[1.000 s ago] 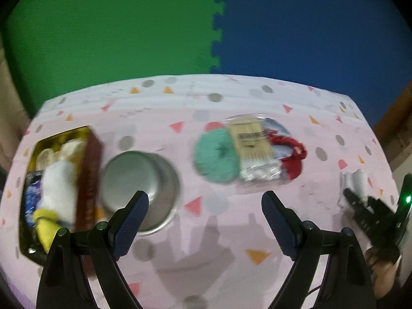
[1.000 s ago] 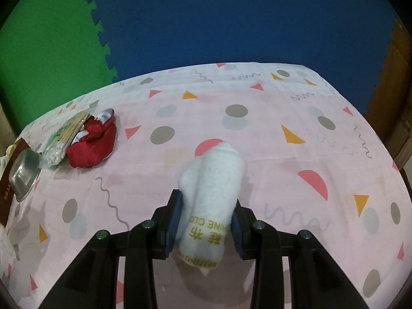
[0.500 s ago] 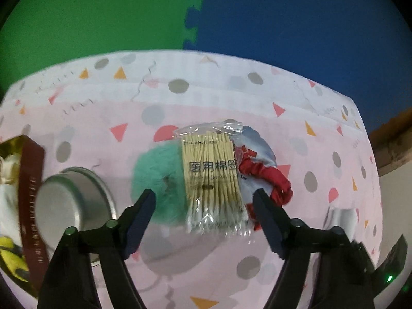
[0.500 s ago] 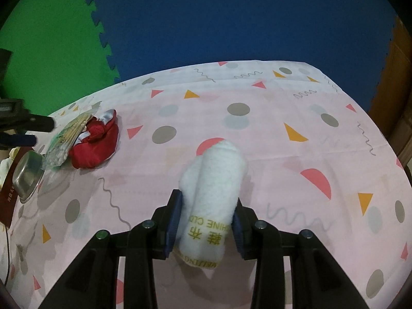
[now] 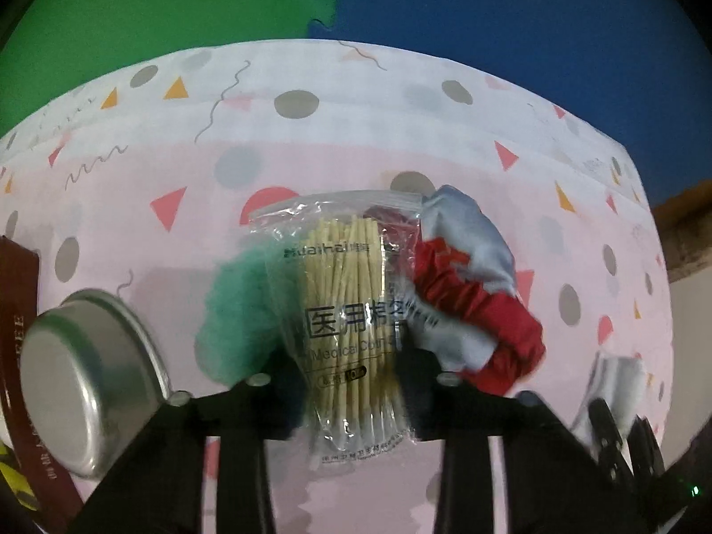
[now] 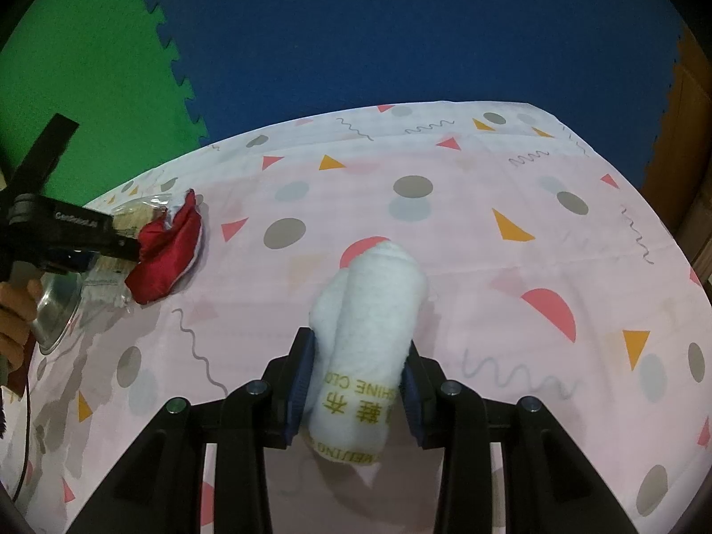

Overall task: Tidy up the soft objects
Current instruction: 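Grasp the cotton swab pack with the left gripper while the right gripper holds the white towel, then carry the cotton swab pack with the left gripper into the gold tray and release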

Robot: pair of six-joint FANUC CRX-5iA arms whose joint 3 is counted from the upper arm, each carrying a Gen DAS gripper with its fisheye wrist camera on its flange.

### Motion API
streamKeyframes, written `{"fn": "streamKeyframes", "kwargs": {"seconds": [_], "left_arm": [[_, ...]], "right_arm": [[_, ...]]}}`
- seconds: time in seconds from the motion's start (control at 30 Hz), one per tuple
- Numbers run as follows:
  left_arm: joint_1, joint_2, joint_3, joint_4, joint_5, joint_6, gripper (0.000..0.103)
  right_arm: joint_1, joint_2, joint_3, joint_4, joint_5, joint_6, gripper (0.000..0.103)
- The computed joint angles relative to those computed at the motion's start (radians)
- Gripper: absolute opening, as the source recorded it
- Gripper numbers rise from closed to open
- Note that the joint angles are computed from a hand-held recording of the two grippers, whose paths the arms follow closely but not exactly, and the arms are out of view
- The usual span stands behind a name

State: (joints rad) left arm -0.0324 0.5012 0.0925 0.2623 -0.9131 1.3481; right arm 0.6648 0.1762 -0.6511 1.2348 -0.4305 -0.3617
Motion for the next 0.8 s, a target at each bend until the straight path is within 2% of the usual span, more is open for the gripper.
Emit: {"fn": "streamKeyframes", "kwargs": {"seconds": [0.13, 0.33, 0.57, 0.8], "left_arm": [[0.029, -0.058, -0.072, 0.055, 0.009, -0.086, 0.028], [0.068, -0.168, -0.203, 0.148, 0.023, -0.289, 0.029], [0.094, -0.262, -0.331, 0.172, 0.029, -0.48, 0.03], [0.117, -0.296, -0.392, 0.167, 0.035, -0.519, 0.03]], "right_arm": [[-0.001, -0.001, -0.001, 0.002, 0.002, -0.003, 0.038], [-0.001, -0.001, -0.001, 0.004, 0.002, -0.005, 0.038], [-0.003, -0.001, -0.002, 0.006, 0.004, -0.008, 0.038], [-0.004, -0.002, -0.003, 0.008, 0.006, -0.01, 0.038]]}}
